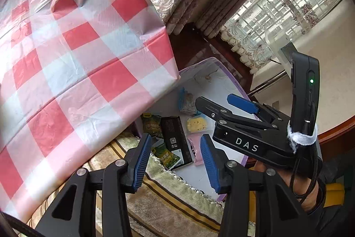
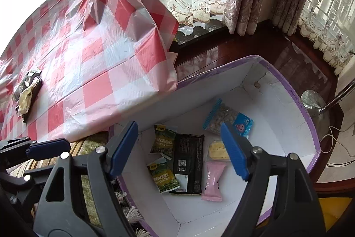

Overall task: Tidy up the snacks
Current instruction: 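Move both open tools back over the snack pile on the table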

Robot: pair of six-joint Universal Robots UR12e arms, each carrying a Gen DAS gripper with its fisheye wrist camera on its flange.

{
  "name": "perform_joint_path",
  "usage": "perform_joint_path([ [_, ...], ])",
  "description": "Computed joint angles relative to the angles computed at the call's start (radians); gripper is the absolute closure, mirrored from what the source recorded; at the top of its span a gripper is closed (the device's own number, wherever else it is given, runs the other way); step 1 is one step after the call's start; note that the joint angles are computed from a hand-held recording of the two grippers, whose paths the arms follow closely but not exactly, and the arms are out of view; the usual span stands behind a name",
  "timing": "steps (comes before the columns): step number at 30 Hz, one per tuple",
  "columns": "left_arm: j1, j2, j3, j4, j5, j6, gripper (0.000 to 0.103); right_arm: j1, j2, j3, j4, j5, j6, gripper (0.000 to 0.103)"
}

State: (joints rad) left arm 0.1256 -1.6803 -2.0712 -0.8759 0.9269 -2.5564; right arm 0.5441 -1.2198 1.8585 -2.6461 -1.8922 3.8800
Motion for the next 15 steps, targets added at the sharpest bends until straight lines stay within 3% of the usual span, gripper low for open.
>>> perform_joint_path([
  [15,0.183,-0.035,0.007,0.349,0.045,-0.262,0.05,0.071,0.135,-0.232,-0.017,0.055,-0.12,0.019],
])
